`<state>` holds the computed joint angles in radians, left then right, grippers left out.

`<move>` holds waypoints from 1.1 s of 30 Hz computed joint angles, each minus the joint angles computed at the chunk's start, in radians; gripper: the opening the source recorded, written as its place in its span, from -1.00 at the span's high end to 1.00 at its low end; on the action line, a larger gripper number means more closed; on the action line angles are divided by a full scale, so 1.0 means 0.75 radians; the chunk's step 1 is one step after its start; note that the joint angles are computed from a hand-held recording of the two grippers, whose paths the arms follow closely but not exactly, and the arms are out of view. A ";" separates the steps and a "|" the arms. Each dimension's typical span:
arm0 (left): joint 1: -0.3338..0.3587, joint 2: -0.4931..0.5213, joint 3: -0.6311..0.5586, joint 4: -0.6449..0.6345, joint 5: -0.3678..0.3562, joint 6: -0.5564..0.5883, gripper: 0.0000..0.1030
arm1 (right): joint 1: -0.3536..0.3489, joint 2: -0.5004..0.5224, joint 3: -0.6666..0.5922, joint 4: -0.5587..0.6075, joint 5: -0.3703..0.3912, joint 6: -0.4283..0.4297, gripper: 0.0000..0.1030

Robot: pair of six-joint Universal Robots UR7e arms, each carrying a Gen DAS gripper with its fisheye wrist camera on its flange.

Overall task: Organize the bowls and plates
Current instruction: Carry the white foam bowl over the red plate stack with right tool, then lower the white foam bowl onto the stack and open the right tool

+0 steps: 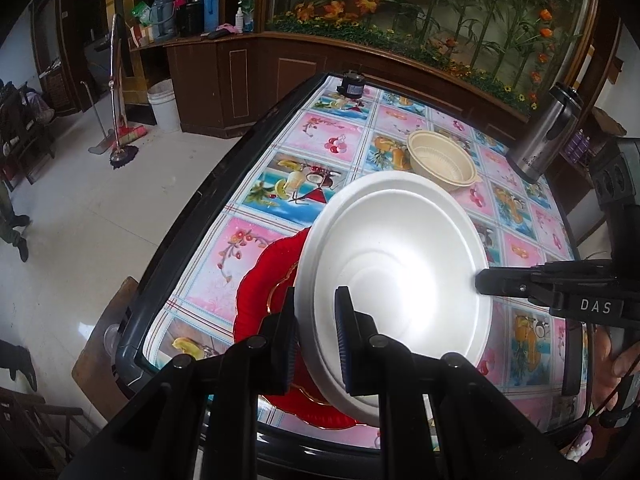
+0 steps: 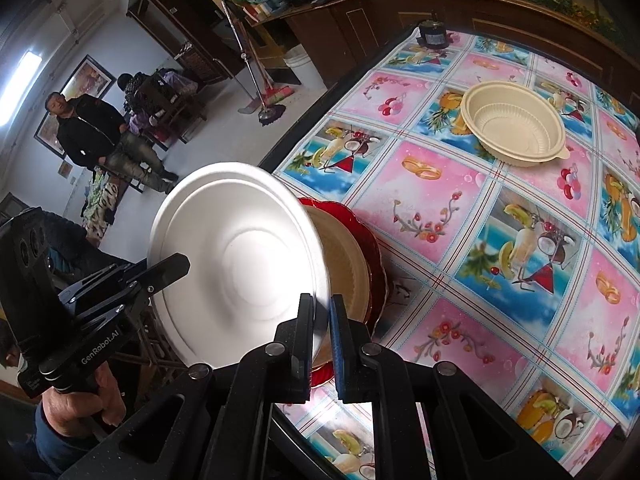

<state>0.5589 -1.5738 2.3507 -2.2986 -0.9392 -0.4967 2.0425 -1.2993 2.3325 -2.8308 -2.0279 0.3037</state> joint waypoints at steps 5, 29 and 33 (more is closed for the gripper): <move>0.036 0.035 -0.008 -0.016 -0.014 0.031 0.70 | -0.029 0.021 -0.007 0.008 0.006 0.001 0.82; 0.134 0.120 -0.065 -0.038 -0.111 0.111 0.70 | -0.078 0.016 -0.051 0.136 0.036 0.037 0.82; 0.141 0.126 -0.065 -0.024 -0.108 0.104 0.70 | -0.089 0.031 -0.052 0.141 0.038 0.051 0.82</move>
<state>0.6645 -1.4791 2.3017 -2.3167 -1.0200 -0.4187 1.9757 -1.2763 2.2933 -2.7253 -1.9997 0.3419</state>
